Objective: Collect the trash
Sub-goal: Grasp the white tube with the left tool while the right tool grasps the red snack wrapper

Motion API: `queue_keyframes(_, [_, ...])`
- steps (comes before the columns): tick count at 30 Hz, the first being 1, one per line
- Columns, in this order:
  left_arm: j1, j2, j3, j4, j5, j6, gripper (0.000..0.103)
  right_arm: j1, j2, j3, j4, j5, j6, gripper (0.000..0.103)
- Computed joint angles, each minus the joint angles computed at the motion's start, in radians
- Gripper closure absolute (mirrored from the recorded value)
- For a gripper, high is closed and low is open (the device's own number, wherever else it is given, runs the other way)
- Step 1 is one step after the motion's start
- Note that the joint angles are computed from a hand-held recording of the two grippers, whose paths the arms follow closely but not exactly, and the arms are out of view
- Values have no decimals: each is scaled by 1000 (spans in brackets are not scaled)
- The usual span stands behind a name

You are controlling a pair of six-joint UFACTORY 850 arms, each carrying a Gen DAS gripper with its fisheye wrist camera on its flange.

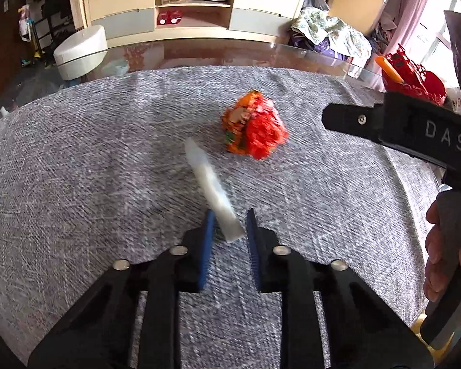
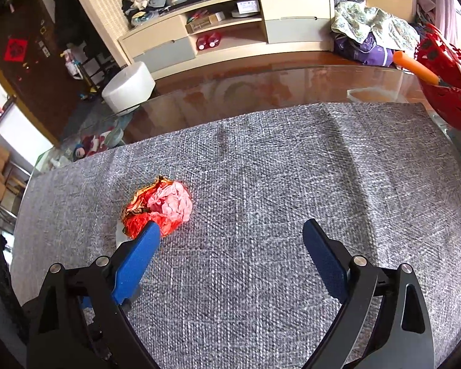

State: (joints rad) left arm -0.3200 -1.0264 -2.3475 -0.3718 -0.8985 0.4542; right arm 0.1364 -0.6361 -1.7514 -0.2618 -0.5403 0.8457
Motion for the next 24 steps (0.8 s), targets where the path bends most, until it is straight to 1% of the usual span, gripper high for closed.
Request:
queue_keyframes(2, [9, -17, -27, -18, -13, 11, 91, 2, -14, -17, 17, -3, -15, 9])
queue_keyframes(4, [15, -23, -36, -27, -18, 24, 92, 5, -31, -38, 38, -5, -39, 9])
queue_keyframes(6, [18, -17, -26, 6, 12, 10, 92, 10, -50, -62, 66, -3, -72, 9])
queue_keyframes(11, [39, -56, -98, 26, -4, -16, 92, 24, -113, -147, 110, -21, -127, 10])
queue_keyframes(14, [51, -91, -162, 34, -30, -34, 92, 28, -158, -211, 129, -33, -162, 13])
queue_keyframes(17, [55, -135, -240, 33, -70, -40, 92, 37, -206, -281, 126, -64, -183, 18])
queue_keyframes(19, [55, -145, -259, 33, -80, -37, 92, 41, -234, -322, 134, -81, -209, 29])
queue_keyframes(20, [56, -159, -283, 33, -91, -39, 92, 44, -255, -355, 122, -102, -209, 33])
queue_keyframes(21, [59, -152, -272, 29, -88, -32, 92, 46, -267, -373, 123, -109, -217, 40])
queue_keyframes(23, [60, -172, -309, 29, -106, -40, 92, 50, -281, -396, 118, -104, -227, 48])
queue_keyframes(24, [61, -163, -295, 28, -100, -37, 92, 49, -289, -411, 149, -104, -259, 60])
